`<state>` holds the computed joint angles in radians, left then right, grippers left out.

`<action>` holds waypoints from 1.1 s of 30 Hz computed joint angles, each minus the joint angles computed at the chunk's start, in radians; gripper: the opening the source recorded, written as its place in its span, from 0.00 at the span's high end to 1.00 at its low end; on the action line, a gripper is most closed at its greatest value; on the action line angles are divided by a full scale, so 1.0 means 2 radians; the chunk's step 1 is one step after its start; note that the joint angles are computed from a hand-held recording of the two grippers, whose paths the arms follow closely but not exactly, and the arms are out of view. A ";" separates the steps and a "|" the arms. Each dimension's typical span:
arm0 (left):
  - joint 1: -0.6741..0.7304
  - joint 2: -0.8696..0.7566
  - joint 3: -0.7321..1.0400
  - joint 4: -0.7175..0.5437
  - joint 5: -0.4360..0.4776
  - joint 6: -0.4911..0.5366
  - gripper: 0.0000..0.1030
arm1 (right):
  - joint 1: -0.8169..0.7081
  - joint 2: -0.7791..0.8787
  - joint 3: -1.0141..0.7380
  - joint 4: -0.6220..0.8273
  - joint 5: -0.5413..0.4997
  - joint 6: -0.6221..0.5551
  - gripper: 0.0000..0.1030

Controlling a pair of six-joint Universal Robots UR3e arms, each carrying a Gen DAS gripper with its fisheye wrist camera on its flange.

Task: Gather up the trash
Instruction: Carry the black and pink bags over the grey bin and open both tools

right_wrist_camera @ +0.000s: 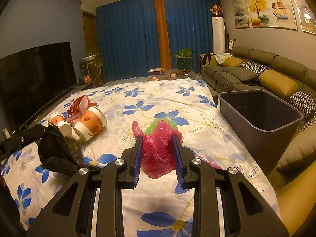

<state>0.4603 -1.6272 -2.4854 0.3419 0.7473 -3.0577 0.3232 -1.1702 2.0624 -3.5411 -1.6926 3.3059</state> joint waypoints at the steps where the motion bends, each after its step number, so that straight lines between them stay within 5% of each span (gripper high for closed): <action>1: 0.000 0.004 0.005 -0.005 -0.001 -0.003 1.00 | 0.000 -0.001 0.000 -0.001 -0.001 0.001 0.71; 19: -0.095 -0.052 0.170 -0.043 0.037 -0.050 1.00 | -0.039 -0.043 0.047 -0.035 0.021 0.002 0.71; 33: -0.255 -0.193 0.453 -0.150 0.108 -0.061 1.00 | -0.146 -0.087 0.063 -0.030 0.042 -0.016 0.71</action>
